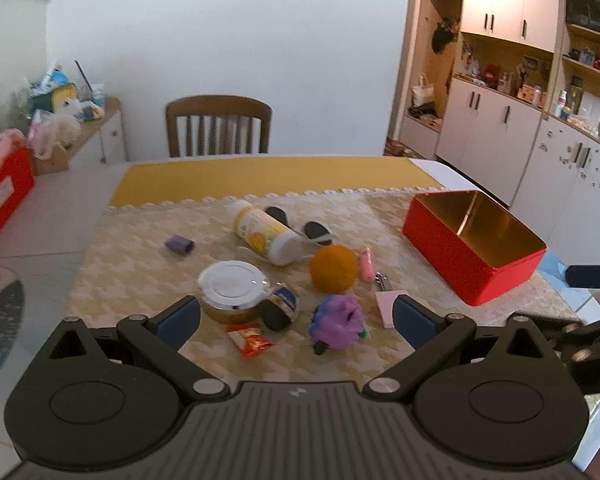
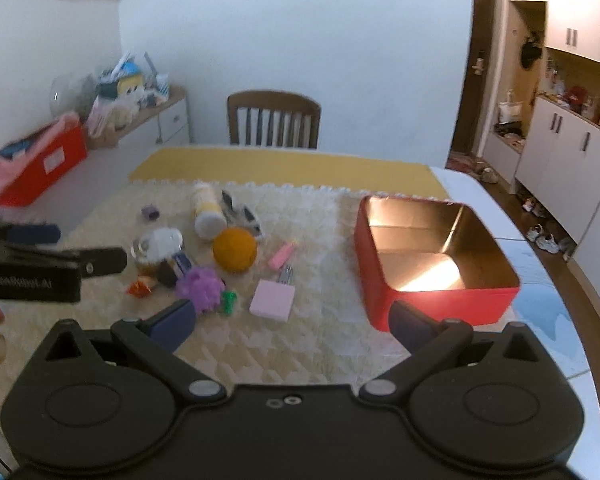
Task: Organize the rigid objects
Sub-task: 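Reach the left tool to the purple spiky toy and close on it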
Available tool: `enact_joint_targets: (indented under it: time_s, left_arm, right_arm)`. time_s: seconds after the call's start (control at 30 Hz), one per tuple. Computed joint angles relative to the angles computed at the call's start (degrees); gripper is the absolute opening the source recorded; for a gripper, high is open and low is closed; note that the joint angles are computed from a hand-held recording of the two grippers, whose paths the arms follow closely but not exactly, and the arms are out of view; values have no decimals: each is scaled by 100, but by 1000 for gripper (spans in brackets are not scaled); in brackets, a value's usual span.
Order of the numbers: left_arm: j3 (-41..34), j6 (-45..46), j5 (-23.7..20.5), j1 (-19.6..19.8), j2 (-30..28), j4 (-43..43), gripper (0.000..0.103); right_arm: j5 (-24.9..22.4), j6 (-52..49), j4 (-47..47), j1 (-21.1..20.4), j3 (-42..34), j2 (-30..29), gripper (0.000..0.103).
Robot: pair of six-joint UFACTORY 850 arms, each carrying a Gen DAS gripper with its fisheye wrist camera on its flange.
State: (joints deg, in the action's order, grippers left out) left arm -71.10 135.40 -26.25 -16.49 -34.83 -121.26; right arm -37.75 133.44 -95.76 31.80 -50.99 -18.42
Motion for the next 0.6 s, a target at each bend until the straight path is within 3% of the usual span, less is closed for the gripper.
enact_joint_targets:
  time_s: [0.23,0.5,0.6]
  left_arm:
    - [-328,-106,91,-195,-347,130,102]
    - [-830,-441,616,-489,-781,353,101]
    - [-1059,-750,826,-581,-962,644,97]
  right_arm:
    - [730,188,-1055,-501,-32,-318,99]
    - [1439,546,-2470,-1024,-298,-777,90]
    - [1662,682,-3009,-1192,-439,-965,86]
